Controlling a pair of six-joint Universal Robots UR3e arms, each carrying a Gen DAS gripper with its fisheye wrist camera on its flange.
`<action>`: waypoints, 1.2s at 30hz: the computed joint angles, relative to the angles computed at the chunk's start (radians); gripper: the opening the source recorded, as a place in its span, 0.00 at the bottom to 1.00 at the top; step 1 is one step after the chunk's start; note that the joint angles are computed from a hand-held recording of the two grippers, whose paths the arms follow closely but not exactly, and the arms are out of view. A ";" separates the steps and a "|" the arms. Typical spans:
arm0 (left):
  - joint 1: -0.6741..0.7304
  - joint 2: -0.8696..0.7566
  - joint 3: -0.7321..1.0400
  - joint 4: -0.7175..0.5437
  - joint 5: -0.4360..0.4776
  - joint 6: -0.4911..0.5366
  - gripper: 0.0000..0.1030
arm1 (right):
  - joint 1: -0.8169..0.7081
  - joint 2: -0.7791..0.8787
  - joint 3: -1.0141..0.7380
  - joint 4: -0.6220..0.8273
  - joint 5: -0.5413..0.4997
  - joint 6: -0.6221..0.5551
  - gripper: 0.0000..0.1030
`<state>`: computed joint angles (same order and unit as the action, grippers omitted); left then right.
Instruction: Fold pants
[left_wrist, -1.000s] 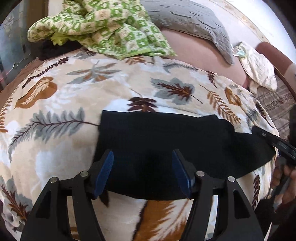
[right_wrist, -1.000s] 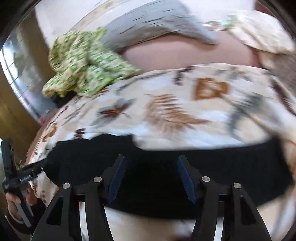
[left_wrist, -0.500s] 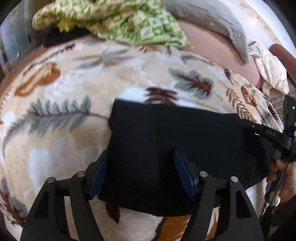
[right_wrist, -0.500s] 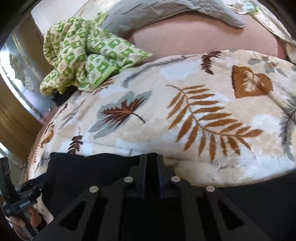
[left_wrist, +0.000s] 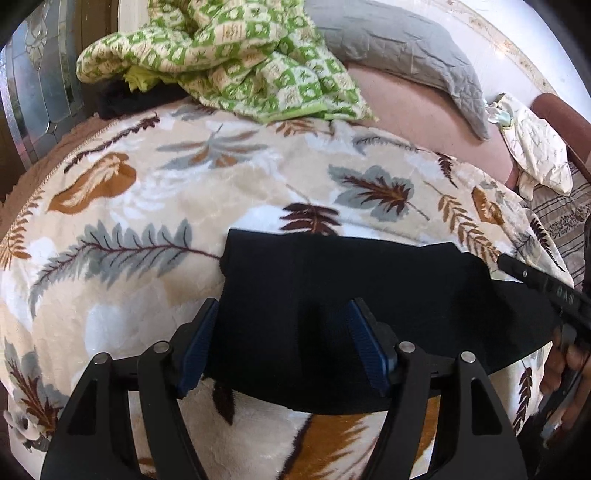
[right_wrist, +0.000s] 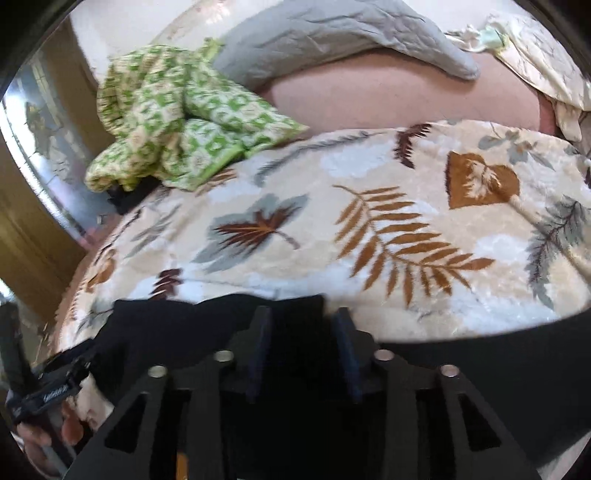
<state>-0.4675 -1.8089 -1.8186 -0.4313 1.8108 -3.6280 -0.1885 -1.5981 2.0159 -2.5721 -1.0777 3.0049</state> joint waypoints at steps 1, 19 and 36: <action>-0.011 -0.004 0.011 -0.003 0.012 0.000 0.68 | 0.008 -0.012 0.007 0.002 0.005 -0.008 0.40; 0.016 -0.095 0.034 -0.011 -0.002 -0.021 0.69 | 0.246 0.317 -0.182 -0.139 -0.142 0.120 0.44; -0.117 -0.058 0.070 0.012 0.050 -0.059 0.73 | 0.131 -0.174 0.169 0.021 -0.123 -0.051 0.55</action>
